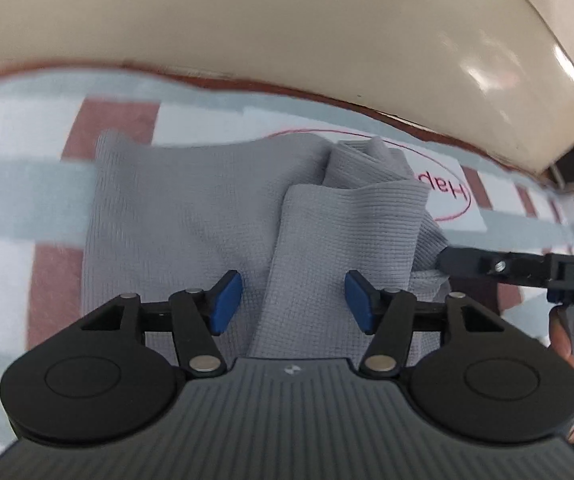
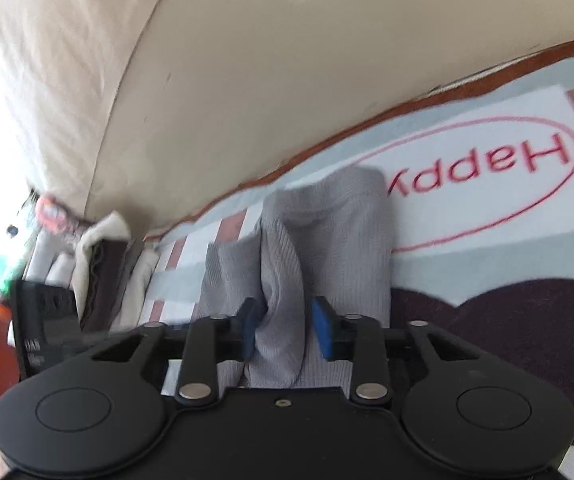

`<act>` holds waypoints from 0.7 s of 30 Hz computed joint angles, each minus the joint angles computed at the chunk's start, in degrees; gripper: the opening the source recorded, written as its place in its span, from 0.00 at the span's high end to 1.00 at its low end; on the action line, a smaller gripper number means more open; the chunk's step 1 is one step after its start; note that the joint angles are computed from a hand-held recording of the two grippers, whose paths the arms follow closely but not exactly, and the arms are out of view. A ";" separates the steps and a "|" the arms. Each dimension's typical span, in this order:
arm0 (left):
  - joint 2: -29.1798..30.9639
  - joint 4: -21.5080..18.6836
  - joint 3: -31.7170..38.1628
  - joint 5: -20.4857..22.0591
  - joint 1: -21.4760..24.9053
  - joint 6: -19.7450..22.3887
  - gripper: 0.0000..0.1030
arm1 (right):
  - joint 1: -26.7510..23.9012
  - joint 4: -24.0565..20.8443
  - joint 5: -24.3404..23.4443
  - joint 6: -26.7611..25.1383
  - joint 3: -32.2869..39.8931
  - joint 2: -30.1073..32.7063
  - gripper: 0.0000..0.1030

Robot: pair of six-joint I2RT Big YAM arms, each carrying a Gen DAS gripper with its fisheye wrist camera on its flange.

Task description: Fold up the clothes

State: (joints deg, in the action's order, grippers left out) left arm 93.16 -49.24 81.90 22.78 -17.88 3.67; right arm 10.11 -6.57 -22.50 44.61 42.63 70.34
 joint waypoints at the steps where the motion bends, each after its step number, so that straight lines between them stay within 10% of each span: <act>1: -1.10 0.99 -0.90 -1.92 -0.63 2.36 0.81 | 0.52 0.43 0.75 -1.04 0.00 0.52 0.63; 4: -5.68 5.59 -4.75 -6.85 -1.95 6.16 0.96 | 1.92 1.74 2.63 -3.84 0.17 1.98 0.84; 8: -11.08 12.28 -8.69 -10.06 -0.83 4.10 0.96 | 2.59 2.27 3.44 -4.43 0.53 2.07 0.84; 14: -8.18 16.30 -7.68 -26.79 0.28 3.46 0.92 | 2.71 3.90 5.32 -1.60 -0.18 2.76 0.84; 17: -5.69 10.85 -4.61 -21.98 2.51 2.83 0.89 | 2.98 5.59 5.23 -0.98 -0.81 3.04 0.84; 21: -9.52 8.05 -6.74 1.06 5.94 -3.60 0.68 | 2.73 7.84 3.96 0.54 -1.56 2.52 0.84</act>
State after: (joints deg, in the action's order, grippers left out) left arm 83.64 -41.19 75.16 23.84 -11.95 0.07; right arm 12.84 1.26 -18.53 45.14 41.07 72.86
